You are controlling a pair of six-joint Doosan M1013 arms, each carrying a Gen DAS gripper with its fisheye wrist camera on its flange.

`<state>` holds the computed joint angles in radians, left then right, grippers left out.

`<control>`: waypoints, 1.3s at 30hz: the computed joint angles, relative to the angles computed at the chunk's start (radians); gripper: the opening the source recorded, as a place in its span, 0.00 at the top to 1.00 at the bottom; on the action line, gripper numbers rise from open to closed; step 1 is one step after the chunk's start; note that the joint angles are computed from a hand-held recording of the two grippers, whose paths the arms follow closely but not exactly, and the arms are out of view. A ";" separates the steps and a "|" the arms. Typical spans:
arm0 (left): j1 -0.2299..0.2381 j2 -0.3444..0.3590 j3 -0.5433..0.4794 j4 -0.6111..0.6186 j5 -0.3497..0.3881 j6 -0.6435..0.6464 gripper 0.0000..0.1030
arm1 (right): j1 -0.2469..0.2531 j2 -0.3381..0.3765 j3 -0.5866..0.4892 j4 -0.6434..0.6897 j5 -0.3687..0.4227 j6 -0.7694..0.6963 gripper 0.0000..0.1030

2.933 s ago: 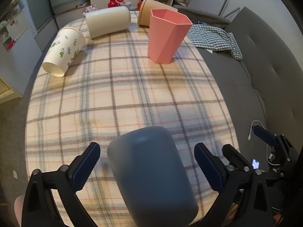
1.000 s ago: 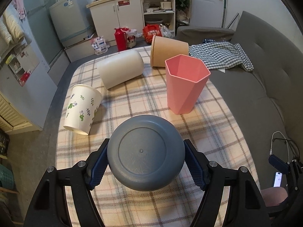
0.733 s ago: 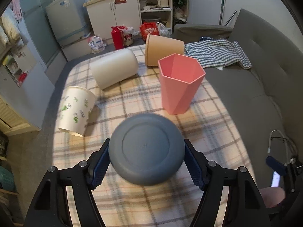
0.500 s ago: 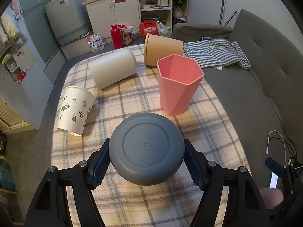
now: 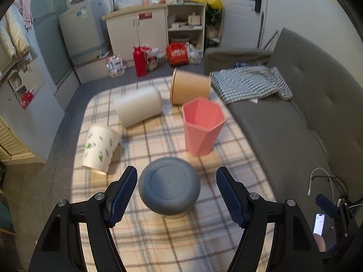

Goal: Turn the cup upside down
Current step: 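Turn the grey cup bottom-up with the left gripper and lower it onto the table, then open the left gripper and pull it back from the upside-down grey cup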

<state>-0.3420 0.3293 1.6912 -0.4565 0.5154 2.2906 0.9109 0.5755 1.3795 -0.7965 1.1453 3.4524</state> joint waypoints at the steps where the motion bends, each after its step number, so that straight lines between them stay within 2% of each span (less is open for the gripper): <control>1: 0.004 -0.010 0.005 -0.028 -0.005 0.028 0.27 | 0.004 -0.003 -0.002 -0.008 0.010 0.004 0.09; 9: 0.052 -0.092 0.052 -0.284 -0.013 0.265 0.27 | 0.052 -0.015 -0.046 -0.097 0.112 0.022 0.09; 14: 0.104 -0.150 0.093 -0.463 0.004 0.434 0.27 | 0.083 -0.001 -0.103 -0.152 0.165 -0.003 0.09; 24: 0.196 -0.222 0.201 -0.734 0.013 0.728 0.27 | 0.126 0.034 -0.188 -0.247 0.201 -0.011 0.09; 26: 0.208 -0.229 0.227 -0.788 0.004 0.798 0.27 | 0.128 0.039 -0.197 -0.250 0.199 -0.014 0.09; 30: 0.230 -0.225 0.266 -0.845 0.003 0.857 0.27 | 0.131 0.050 -0.189 -0.266 0.172 0.012 0.09; 33: 0.240 -0.217 0.293 -0.931 -0.002 0.943 0.27 | 0.133 0.073 -0.197 -0.270 0.184 0.006 0.09; 35: 0.256 -0.205 0.317 -1.032 0.023 1.033 0.27 | 0.134 0.090 -0.202 -0.278 0.191 0.002 0.09; 37: 0.263 -0.198 0.340 -1.117 0.018 1.111 0.19 | 0.132 0.104 -0.199 -0.285 0.185 -0.001 0.09; 39: 0.265 -0.191 0.353 -1.167 0.017 1.160 0.17 | 0.132 0.117 -0.201 -0.289 0.185 -0.013 0.09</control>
<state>-0.0766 0.1382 2.0446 -1.6239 0.5321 3.4503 1.0431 0.6923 1.1786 -1.0855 1.3299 3.4393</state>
